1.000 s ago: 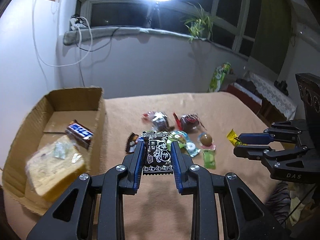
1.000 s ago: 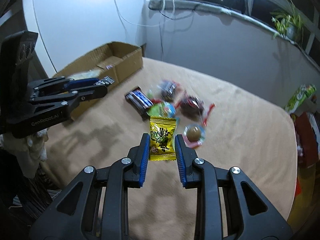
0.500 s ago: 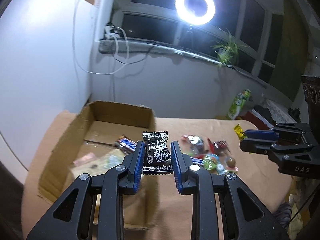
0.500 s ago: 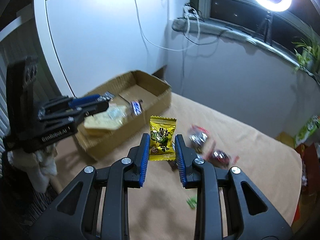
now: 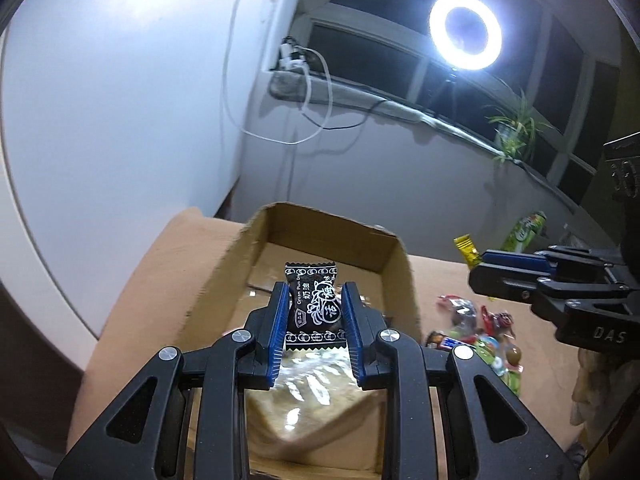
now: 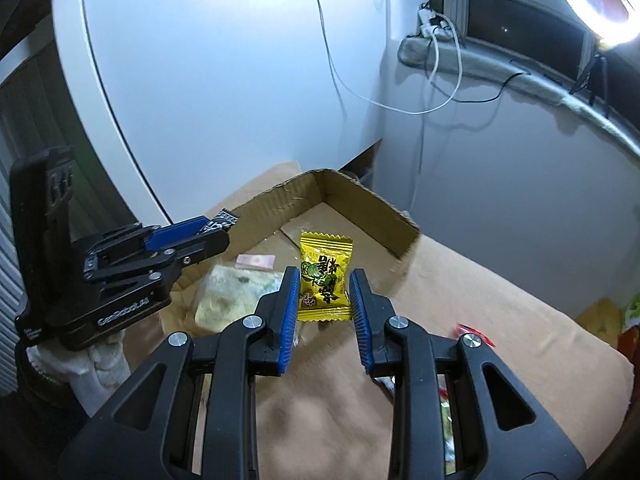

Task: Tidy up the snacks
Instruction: 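Open both tools to drop the candy packets into the box, then move the left tool to the green egg pouch while the right tool approaches the brown egg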

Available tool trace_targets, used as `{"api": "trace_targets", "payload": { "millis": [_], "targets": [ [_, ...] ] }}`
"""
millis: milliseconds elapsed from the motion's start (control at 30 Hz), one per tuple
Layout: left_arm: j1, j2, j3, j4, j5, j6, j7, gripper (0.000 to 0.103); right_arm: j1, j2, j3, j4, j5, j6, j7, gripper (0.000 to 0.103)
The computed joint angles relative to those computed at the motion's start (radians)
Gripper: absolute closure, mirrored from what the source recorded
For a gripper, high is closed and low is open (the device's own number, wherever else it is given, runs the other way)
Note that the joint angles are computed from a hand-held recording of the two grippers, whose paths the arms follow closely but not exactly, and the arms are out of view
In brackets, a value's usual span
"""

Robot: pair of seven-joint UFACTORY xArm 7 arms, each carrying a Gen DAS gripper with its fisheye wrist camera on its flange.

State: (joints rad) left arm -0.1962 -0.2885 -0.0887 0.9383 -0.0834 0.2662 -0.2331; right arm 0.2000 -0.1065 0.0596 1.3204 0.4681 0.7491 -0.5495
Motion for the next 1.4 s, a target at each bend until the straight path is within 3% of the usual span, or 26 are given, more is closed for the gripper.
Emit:
{"api": "trace_targets", "payload": {
  "millis": [467,500,533,567,633,1100,1400],
  "targets": [
    [0.032,0.004,0.008,-0.006,0.006,0.023,-0.014,0.077,-0.005,0.161,0.046,0.125,-0.010,0.023,0.047,0.075],
    [0.038,0.004,0.004,-0.007,0.013,0.023,-0.023,0.076,-0.007,0.164,0.047,0.129,-0.010,0.026,0.050,0.072],
    [0.038,0.006,0.005,-0.005,0.014,0.027,-0.026,0.073,-0.009,0.165,0.048,0.131,-0.014,0.025,0.057,0.055],
    [0.042,0.005,0.002,-0.005,0.020,0.030,-0.035,0.062,-0.010,0.165,0.048,0.129,-0.018,0.012,0.067,0.036],
    [0.047,0.004,-0.001,-0.008,0.029,0.027,-0.048,0.052,-0.013,0.152,0.048,0.111,-0.002,-0.018,0.063,0.026],
    [0.037,-0.004,-0.010,-0.007,0.054,0.009,-0.068,0.050,-0.035,0.080,0.019,0.057,0.007,-0.021,0.044,0.026],
    [-0.011,0.003,-0.011,0.014,0.023,-0.006,-0.036,0.050,-0.071,-0.011,-0.036,-0.018,0.005,-0.014,0.010,0.026]
  ]
}}
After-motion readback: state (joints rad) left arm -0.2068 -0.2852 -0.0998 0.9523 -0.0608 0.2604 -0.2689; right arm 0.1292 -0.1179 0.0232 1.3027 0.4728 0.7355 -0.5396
